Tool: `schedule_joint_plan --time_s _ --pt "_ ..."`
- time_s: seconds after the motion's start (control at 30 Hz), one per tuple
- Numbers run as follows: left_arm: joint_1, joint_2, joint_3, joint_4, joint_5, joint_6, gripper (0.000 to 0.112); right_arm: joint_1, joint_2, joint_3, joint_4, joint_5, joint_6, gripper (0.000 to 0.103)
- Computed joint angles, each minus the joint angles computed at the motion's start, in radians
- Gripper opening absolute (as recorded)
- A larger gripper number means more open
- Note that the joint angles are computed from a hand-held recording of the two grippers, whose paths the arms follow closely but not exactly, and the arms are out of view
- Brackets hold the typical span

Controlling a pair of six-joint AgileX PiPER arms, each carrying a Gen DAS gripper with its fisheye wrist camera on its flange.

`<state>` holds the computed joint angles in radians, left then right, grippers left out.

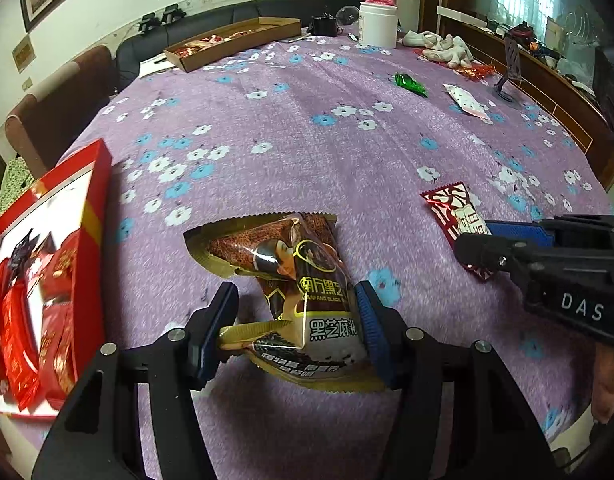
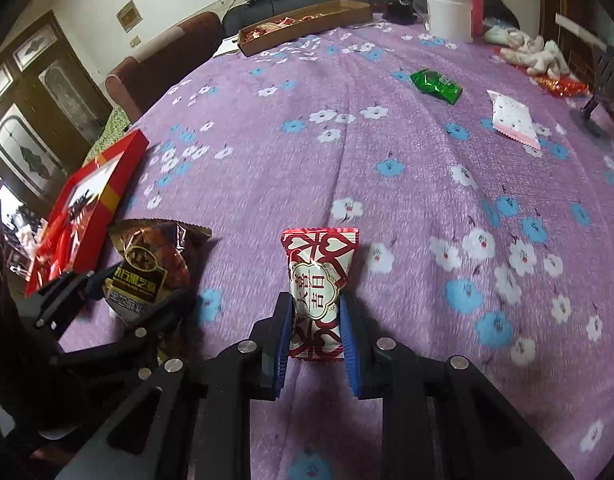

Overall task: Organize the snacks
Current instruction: 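Lift both held packets and carry them toward the red-rimmed tray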

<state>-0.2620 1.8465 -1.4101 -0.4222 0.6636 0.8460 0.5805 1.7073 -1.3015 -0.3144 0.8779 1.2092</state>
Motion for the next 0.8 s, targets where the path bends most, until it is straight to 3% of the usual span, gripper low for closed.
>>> schedule_joint_plan --time_s 0.3,0.53,0.6,0.7,0.8 --pt "0.082 -0.030 0.028 -0.104 -0.004 0.106 0.055 0.048 0.071 -0.120 0.026 0.039 -0.034 0.023" --pt "0.136 -0.012 -0.011 -0.166 0.024 0.169 0.049 0.061 0.159 -0.285 0.019 0.115 -0.077 0.023" --pt "0.139 0.019 -0.047 -0.147 0.062 0.140 0.049 0.060 0.180 -0.313 0.012 0.143 -0.072 0.023" --pt "0.133 0.030 -0.061 -0.129 0.062 0.109 0.053 0.049 0.178 -0.287 0.024 0.129 -0.062 0.023" --pt "0.105 0.054 -0.081 -0.052 0.068 0.031 0.065 0.039 0.164 -0.239 0.033 0.100 -0.050 0.023"
